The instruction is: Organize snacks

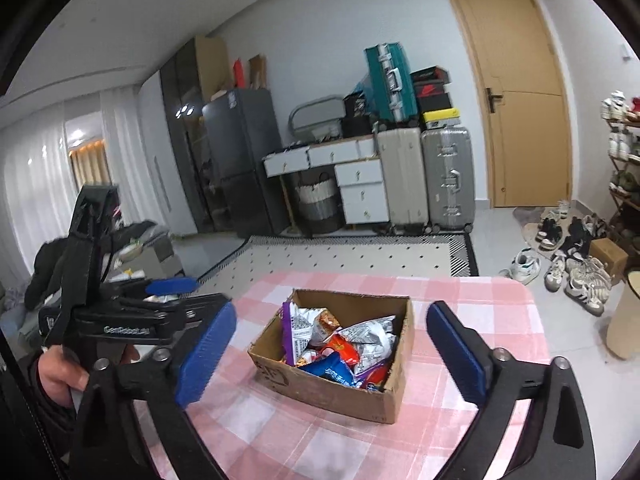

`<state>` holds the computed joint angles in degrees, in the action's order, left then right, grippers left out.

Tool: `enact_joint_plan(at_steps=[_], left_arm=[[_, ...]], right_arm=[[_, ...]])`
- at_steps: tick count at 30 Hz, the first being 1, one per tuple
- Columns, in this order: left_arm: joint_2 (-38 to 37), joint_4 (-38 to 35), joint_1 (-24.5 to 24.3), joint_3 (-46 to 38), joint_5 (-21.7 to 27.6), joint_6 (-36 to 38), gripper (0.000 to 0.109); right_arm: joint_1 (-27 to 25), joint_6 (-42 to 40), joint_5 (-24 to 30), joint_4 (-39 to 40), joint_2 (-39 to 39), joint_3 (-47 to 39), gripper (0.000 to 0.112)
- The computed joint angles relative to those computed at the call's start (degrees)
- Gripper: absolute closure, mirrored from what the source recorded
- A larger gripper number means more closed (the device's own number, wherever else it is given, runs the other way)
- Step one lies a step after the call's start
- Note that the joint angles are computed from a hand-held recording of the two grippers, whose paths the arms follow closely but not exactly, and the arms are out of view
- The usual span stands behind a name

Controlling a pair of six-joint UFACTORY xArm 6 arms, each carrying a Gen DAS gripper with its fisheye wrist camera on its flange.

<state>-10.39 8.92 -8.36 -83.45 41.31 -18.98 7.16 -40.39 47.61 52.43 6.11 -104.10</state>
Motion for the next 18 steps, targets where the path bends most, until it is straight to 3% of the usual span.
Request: enact_joint_plan(at_steps=[9, 14, 18], left_arm=[[-14.23, 10.03, 0.42, 13.78, -5.31, -9.29, 0.006], [-21.06, 22.66, -0.26, 19.67, -6.98, -20.02, 0.006], [-26.52, 22.21, 1.02, 24.14, -10.63, -23.5, 0.006]], right_arm=[[-2.53, 1.67, -11.34, 4.94, -10.96, 14.81, 0.012], [-1.88, -4.23, -20.48, 10.13, -18.56, 24.39, 0.011], [-1.94, -9.91, -24.55, 15.74, -23.44, 29.4, 0.01]])
